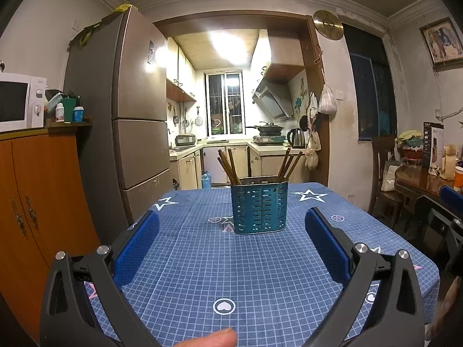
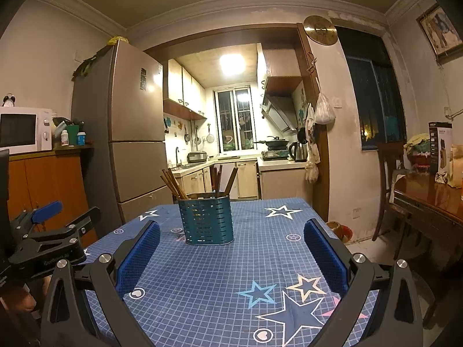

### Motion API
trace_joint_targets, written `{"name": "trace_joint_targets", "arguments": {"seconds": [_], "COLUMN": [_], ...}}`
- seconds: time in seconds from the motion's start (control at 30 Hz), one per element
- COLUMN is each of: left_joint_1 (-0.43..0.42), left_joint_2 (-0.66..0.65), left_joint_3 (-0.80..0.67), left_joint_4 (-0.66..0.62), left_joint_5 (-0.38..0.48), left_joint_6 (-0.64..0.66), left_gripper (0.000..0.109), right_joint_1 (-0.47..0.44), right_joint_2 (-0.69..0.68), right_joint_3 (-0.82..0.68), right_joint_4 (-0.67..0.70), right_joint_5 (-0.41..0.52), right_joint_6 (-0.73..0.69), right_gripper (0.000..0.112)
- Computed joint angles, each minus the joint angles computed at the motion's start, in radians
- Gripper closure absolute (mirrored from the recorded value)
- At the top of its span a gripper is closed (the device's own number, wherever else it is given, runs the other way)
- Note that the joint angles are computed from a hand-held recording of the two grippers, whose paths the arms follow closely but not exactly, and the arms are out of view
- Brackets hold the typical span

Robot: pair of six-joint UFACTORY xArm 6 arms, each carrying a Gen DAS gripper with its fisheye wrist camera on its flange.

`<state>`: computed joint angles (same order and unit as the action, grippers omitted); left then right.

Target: Organize utensils

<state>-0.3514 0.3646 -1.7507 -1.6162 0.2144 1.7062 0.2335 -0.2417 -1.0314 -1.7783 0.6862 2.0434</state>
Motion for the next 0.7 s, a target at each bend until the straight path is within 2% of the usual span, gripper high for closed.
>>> {"name": "trace_joint_targets", "arguments": {"seconds": [0.37, 0.7], "left_joint_1": [0.012, 0.019], "left_joint_2": [-0.014, -0.032], "left_joint_3": [0.024, 0.058], "left_joint_4": [0.076, 0.137], "left_joint_5": [0.021, 0.018], "left_joint_6": [-0.086, -0.149], "left_gripper": [0.011, 0.011], "right_joint_1": [0.011, 0.016], "right_joint_2": [0.01, 0.01], "right_joint_3": [-0.02, -0.005], "right_joint_4": [-0.005, -0.01], "right_joint_5": [0.003, 0.009], "right_joint_6": [-0.071, -0.056], "right_gripper": [0.013, 0.013]}}
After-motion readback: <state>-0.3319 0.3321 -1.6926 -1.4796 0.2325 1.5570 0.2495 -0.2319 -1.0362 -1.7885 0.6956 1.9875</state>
